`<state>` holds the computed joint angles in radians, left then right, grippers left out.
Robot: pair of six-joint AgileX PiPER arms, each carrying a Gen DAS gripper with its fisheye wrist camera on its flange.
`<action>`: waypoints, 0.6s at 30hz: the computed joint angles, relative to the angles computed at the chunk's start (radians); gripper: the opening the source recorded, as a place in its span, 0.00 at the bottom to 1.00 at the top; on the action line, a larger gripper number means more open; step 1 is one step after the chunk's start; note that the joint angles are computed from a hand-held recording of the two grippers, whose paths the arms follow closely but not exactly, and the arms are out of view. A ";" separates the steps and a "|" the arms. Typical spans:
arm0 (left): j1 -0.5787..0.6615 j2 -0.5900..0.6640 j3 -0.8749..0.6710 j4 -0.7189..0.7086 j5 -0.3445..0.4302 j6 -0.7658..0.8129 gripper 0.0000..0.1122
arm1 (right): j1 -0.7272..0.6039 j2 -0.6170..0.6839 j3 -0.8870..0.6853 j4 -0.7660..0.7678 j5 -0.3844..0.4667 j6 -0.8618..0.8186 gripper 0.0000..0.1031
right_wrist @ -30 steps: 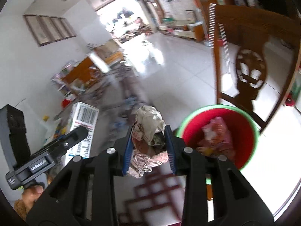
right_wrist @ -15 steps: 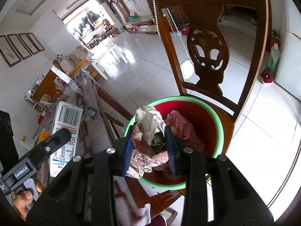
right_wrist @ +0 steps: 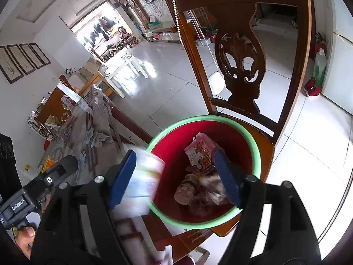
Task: Collect trash
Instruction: 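Open both tools over the red bucket to drop the carton and paper, then move both open tools back over the table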
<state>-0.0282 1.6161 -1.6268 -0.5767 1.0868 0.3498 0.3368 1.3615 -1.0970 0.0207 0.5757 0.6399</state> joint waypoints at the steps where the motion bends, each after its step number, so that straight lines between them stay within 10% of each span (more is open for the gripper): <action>1: 0.010 -0.004 0.002 -0.007 0.005 0.002 0.58 | 0.005 0.001 -0.007 -0.008 0.007 0.011 0.71; 10: 0.207 -0.107 0.093 -0.054 0.045 0.086 0.59 | 0.116 0.013 -0.095 -0.054 0.057 0.070 0.74; 18: 0.711 -0.154 0.129 -0.016 0.109 0.281 0.59 | 0.382 0.111 -0.306 -0.012 0.029 0.110 0.78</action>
